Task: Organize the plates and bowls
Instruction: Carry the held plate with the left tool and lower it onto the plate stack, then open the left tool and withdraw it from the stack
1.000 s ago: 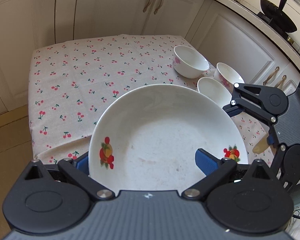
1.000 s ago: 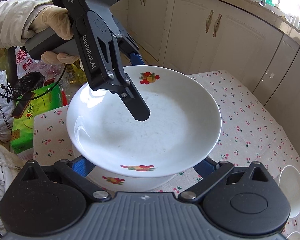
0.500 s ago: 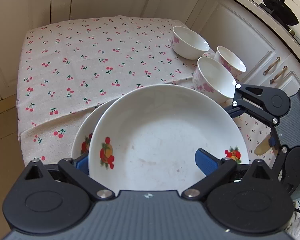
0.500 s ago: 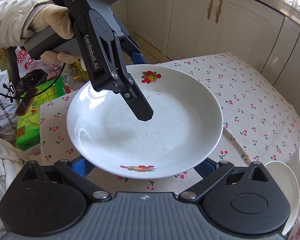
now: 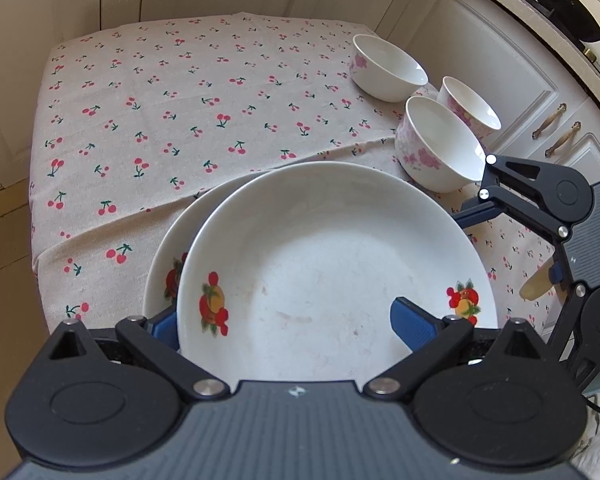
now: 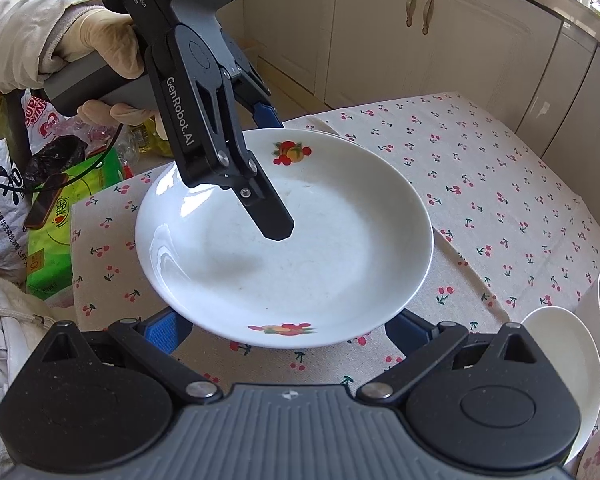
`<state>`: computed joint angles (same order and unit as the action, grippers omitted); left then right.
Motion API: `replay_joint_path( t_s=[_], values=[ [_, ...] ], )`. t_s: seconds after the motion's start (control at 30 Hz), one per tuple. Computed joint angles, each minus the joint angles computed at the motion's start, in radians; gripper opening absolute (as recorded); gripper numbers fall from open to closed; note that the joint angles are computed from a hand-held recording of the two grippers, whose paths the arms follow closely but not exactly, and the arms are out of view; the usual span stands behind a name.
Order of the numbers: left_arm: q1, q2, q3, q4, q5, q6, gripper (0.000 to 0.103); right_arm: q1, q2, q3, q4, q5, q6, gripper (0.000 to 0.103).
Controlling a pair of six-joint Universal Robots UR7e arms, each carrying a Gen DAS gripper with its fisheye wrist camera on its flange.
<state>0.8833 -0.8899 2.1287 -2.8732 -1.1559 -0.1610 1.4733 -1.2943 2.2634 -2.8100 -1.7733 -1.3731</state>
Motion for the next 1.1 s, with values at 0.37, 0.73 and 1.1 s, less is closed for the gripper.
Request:
replay_joint_path(
  t_s=[0.37,0.73,1.1],
  values=[
    [-0.015,-0.060,0.044,0.015,-0.001,-0.038,0.100,0.007,0.018,-0.005,-0.017,-0.014,-0.003,0.103],
    [-0.026,-0.083,0.065,0.011,0.008,-0.052,0.100,0.018,0.029,0.018,-0.070,-0.015,-0.046,0.103],
    [-0.044,-0.094,0.077,0.022,0.033,-0.057,0.100,0.002,-0.010,0.050,-0.095,0.014,-0.026,0.103]
  ],
)
